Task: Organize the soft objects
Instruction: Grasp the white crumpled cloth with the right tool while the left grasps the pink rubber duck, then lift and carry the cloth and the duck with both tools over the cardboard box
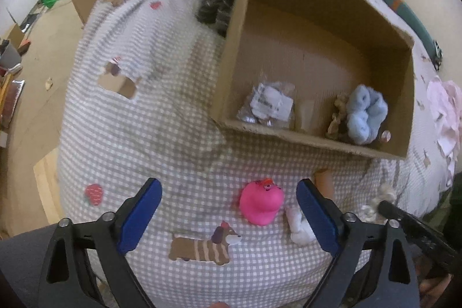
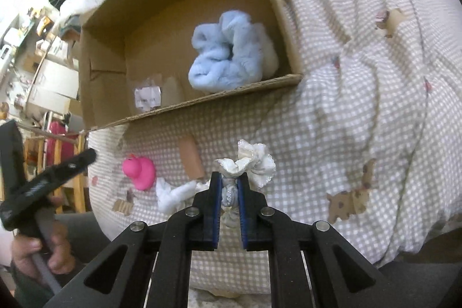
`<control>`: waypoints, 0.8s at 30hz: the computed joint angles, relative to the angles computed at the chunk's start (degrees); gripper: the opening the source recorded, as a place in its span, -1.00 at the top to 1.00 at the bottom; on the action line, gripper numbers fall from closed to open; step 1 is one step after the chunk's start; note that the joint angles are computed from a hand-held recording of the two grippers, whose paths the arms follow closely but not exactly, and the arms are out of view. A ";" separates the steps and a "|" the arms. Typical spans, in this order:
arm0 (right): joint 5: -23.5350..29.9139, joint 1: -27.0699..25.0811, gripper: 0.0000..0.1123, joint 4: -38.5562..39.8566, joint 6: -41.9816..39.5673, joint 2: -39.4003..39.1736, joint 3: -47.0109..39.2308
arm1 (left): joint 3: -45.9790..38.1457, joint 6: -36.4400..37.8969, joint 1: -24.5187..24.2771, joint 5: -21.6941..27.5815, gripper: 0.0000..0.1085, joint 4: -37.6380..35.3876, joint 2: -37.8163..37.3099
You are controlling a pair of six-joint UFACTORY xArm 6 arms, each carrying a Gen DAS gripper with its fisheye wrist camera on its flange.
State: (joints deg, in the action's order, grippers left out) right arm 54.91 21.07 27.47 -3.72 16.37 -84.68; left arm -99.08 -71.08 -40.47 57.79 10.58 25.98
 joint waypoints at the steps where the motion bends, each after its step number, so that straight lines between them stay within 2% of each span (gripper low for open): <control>1: -0.26 -0.16 0.78 0.14 -0.22 -0.57 0.67 | -0.65 1.02 0.13 -0.30 -0.45 -1.21 0.84; 3: -0.71 -0.07 0.78 0.32 -0.19 -0.99 1.16 | -3.74 5.21 0.38 -0.41 -0.24 -4.78 3.96; 8: -0.48 -1.67 0.78 0.92 -1.13 -1.93 1.84 | -12.89 10.18 0.01 5.15 -0.12 -8.07 11.04; 9: -0.55 -1.70 0.78 0.95 -1.19 -2.01 1.90 | -13.28 10.62 0.06 5.23 -0.03 -8.87 11.49; 10: -0.78 -1.60 0.78 0.98 -1.26 -2.15 2.13 | -13.39 11.26 0.12 4.92 0.22 -9.74 11.77; 12: -1.01 -1.59 0.78 0.97 -1.52 -2.45 2.45 | -14.27 11.21 -0.24 6.00 0.54 -8.49 12.15; 19: -1.84 -0.80 0.78 0.40 -1.38 -1.93 2.12 | -13.56 12.12 -1.18 6.48 0.55 -8.40 11.04; 24: -2.24 -0.39 0.78 -0.89 -1.23 -1.68 2.04 | -12.05 10.33 -2.56 6.29 0.55 -5.11 9.13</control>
